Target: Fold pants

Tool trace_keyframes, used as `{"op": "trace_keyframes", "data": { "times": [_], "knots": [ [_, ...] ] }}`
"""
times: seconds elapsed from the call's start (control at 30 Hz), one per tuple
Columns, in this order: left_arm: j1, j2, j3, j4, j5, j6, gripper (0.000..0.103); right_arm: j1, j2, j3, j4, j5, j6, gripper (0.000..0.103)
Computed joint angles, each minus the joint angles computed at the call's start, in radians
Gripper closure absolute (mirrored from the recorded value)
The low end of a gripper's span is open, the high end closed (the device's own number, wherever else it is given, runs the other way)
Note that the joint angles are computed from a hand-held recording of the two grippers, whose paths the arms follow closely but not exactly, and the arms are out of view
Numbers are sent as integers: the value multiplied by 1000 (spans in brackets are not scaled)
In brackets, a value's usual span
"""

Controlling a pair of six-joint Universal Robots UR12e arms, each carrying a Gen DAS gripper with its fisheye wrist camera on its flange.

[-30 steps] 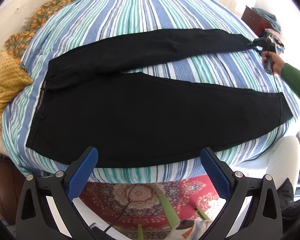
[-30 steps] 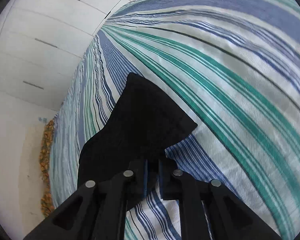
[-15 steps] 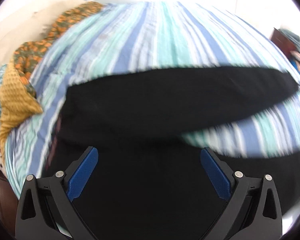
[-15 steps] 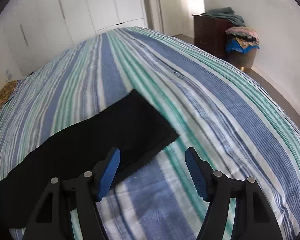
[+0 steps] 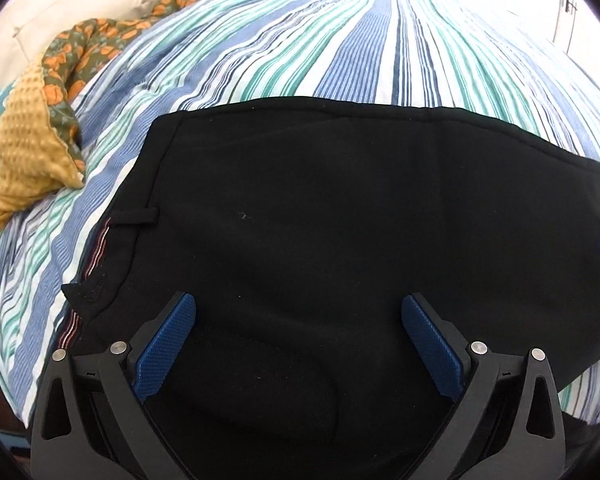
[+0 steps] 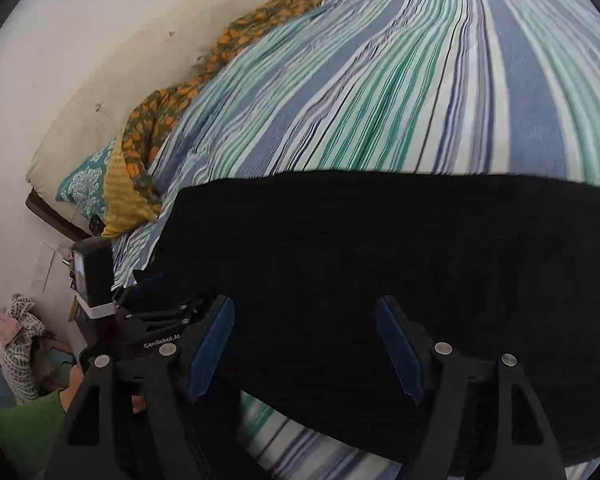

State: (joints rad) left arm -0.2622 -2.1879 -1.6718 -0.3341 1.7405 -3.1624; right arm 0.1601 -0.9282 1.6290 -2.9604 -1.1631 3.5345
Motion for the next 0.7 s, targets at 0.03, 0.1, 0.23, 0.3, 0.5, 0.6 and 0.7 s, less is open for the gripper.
{"op": "trace_keyframes", "data": {
  "times": [0.03, 0.1, 0.23, 0.3, 0.5, 0.6, 0.7],
  "knots": [
    [1, -1, -3, 7, -5, 0, 0, -1, 10, -12, 30, 0, -4, 30],
    [3, -4, -8, 24, -16, -2, 0, -13, 9, -3, 54, -28, -1, 30],
    [3, -4, -22, 62, -16, 0, 0, -103, -89, 162, -44, -101, 79, 31],
    [2, -4, -23, 64, -18, -1, 0, -156, -154, 246, -54, -215, 125, 30],
    [5, 24, -34, 34, -26, 21, 1, -296, -389, 503, 6, -543, 294, 30],
    [15, 92, -110, 86, -98, 62, 1, -316, -520, 648, -79, -595, 332, 29],
    [22, 174, -215, 132, -185, 137, 1, -259, -625, 742, -93, -629, 313, 27]
  ]
}}
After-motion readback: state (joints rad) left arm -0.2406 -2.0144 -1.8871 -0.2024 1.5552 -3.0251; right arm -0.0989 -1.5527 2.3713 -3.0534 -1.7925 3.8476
